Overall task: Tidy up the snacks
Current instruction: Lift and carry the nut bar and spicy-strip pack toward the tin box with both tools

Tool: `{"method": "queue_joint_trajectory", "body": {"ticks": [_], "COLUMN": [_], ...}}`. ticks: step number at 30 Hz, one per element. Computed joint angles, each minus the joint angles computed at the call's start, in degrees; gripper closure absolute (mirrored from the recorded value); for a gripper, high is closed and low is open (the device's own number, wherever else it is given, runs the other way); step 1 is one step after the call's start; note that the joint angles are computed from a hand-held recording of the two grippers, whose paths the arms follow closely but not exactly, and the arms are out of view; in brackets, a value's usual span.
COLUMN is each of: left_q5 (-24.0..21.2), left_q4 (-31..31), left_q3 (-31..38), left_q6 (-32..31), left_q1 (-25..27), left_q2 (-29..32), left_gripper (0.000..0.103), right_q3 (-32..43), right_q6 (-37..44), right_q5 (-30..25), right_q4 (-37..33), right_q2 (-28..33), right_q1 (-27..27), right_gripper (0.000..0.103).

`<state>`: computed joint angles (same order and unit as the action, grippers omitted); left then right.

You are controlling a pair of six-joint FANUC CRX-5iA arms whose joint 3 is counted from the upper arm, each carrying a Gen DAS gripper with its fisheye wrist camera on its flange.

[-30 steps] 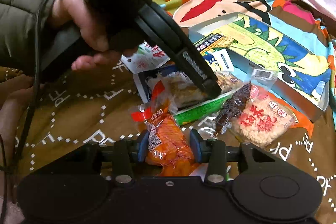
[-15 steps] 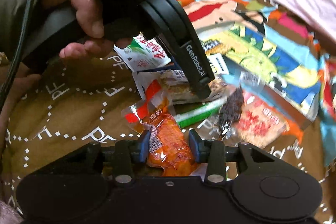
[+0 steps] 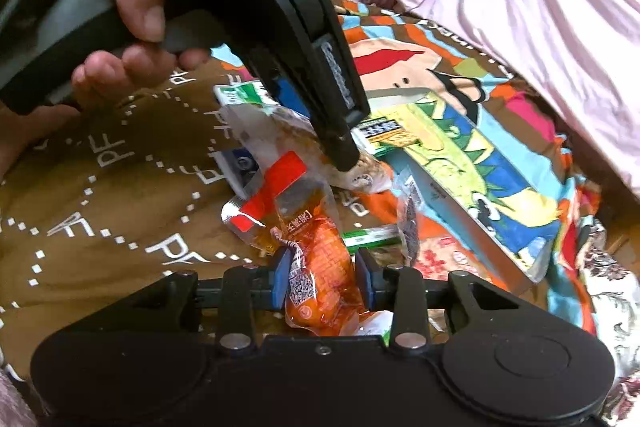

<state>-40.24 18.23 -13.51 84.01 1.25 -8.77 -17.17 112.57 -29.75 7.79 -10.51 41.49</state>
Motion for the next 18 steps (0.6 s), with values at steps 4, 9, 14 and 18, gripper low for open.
{"method": "queue_joint_trajectory", "body": {"ticks": [4,9,14,18], "left_q5": [0.0,-0.5,0.2,-0.1], "left_q4": [2.3,2.5,3.9,3.6], "left_q3": [-0.7,-0.8,-1.8,-1.8], "left_q6": [-0.5,0.6,-0.5,-0.5], "left_q1": [0.6,0.9,1.1,1.0], "left_q2": [-0.2,-0.1,-0.3,-0.1], "left_gripper": [0.063,0.063,0.063,0.063], "right_q3": [-0.8,1.3,4.8,8.2], "right_q6": [-5.7,-6.2,-3.2,-1.0], "right_q5": [1.1,0.1,-4.1,-7.8], "right_q4": [3.8,1.5,-2.8,-7.2], "right_q2": [-0.2,1.1,3.6,5.7], "right_q1": [-0.4,-1.7,-2.4,-3.6], "right_gripper": [0.076,0.076,0.070,0.067]}}
